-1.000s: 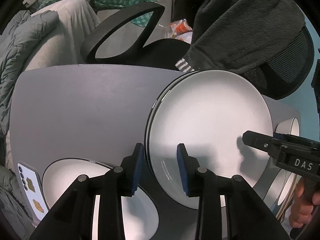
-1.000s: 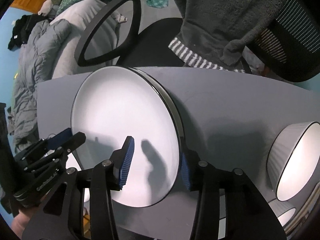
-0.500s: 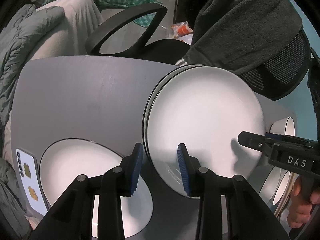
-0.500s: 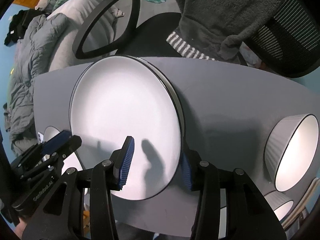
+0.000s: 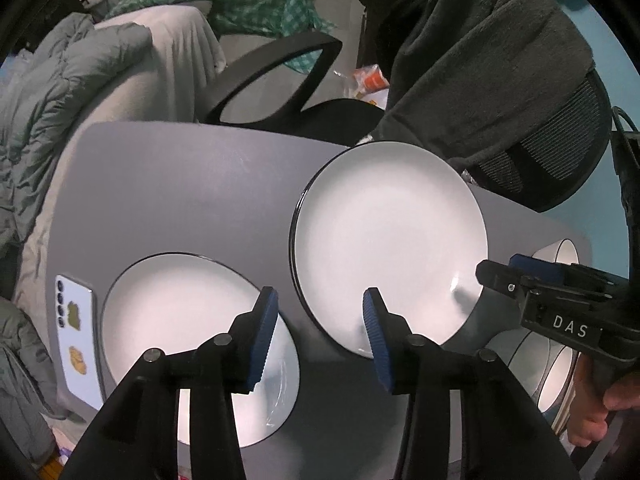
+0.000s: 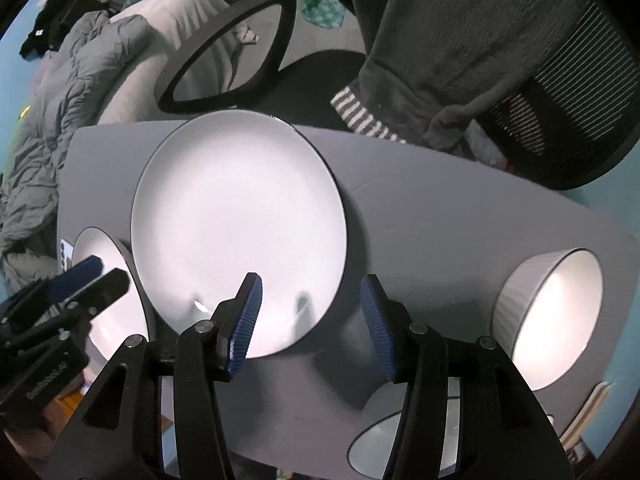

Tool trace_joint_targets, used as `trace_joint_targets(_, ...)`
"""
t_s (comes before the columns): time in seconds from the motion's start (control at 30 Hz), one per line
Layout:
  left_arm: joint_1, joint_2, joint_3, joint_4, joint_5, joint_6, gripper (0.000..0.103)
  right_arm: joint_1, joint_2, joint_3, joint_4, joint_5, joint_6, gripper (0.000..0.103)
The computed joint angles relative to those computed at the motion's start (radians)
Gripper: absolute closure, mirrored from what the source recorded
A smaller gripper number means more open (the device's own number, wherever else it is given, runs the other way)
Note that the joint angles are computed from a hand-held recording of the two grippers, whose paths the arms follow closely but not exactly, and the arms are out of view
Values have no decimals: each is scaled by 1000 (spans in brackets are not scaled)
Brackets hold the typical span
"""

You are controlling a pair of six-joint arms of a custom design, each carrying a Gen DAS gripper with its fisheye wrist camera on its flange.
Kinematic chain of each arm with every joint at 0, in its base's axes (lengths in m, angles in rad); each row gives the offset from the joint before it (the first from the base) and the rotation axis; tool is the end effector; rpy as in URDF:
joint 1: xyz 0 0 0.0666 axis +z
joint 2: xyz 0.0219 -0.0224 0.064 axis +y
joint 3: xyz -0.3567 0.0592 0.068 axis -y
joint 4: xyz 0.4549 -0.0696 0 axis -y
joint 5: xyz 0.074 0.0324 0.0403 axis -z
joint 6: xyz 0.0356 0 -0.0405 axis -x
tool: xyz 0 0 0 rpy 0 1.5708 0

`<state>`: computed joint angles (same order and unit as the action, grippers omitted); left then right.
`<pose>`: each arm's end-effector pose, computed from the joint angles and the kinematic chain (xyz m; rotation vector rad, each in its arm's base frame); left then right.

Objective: Organize plates and bowls

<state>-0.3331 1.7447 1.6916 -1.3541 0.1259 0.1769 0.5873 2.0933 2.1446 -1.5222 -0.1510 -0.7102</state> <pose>0.5867 -0.2081 0.3381 0.2500 2.9949 -0.2455 0.5998 0.4052 0.3204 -0.1797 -3.1120 -0.2820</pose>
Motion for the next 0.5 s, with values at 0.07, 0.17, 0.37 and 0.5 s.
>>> trace_joint_targets(0.07, 1, -18, -10, 9, -2, 0, 57, 4, -8, 2, -5, 19, 2, 49)
trace_joint_targets(0.17, 6, -42, -24, 28, -1, -3, 55, 5, -30, -10, 7, 40, 1, 46)
trace_joint_targets(0.37, 18, -86, -64, 68, 14, -8, 54, 13, -73, -39, 42, 102, -18, 45)
trace_joint_targets(0.5, 36, -133, -111, 93, 36, 12, 53, 24, -107, -79, 73, 138, -36, 44)
